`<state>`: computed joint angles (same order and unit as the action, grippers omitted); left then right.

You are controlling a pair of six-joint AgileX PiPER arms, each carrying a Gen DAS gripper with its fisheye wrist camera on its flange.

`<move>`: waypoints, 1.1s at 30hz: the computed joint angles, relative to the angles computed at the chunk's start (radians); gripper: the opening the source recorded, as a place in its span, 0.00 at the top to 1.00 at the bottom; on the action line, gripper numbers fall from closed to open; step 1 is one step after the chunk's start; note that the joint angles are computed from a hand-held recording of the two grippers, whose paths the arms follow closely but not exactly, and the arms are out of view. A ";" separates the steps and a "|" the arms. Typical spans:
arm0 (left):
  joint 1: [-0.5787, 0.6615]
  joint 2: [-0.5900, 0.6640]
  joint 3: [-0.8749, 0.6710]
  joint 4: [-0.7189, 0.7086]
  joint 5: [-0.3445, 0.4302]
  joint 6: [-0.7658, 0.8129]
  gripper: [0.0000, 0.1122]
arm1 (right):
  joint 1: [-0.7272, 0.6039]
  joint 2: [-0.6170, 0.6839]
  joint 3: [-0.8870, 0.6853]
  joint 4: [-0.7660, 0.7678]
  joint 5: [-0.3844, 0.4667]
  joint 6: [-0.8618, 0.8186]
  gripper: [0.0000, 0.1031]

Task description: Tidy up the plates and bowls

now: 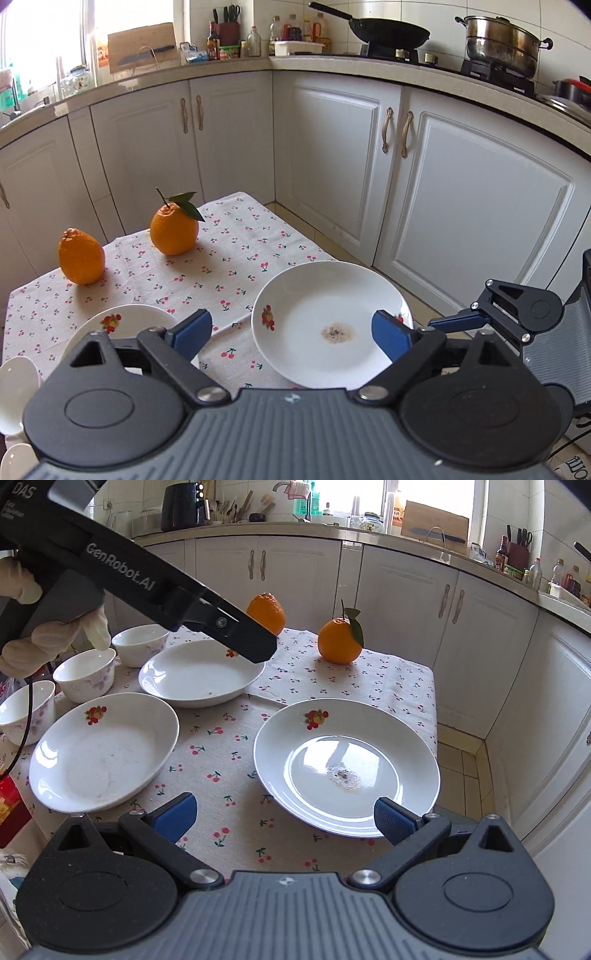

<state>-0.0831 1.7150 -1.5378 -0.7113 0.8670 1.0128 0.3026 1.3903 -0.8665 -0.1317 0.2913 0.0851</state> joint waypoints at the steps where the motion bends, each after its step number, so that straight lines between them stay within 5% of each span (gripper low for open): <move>1: 0.015 -0.029 0.043 -0.027 -0.015 0.037 0.16 | 0.022 -0.005 0.005 -0.070 0.000 0.078 0.00; 5: 0.071 -0.143 0.233 -0.157 -0.119 0.218 0.15 | 0.100 -0.013 0.034 -0.338 -0.001 0.348 0.00; 10: 0.151 -0.244 0.414 -0.289 -0.152 0.368 0.11 | 0.139 -0.014 0.047 -0.336 -0.015 0.396 0.00; 15: 0.243 -0.343 0.598 -0.447 -0.206 0.561 0.10 | 0.197 -0.018 0.066 -0.538 -0.007 0.658 0.00; 33: 0.546 -0.379 0.815 -0.374 -0.105 0.695 0.10 | 0.283 0.044 0.033 -0.609 0.023 0.821 0.00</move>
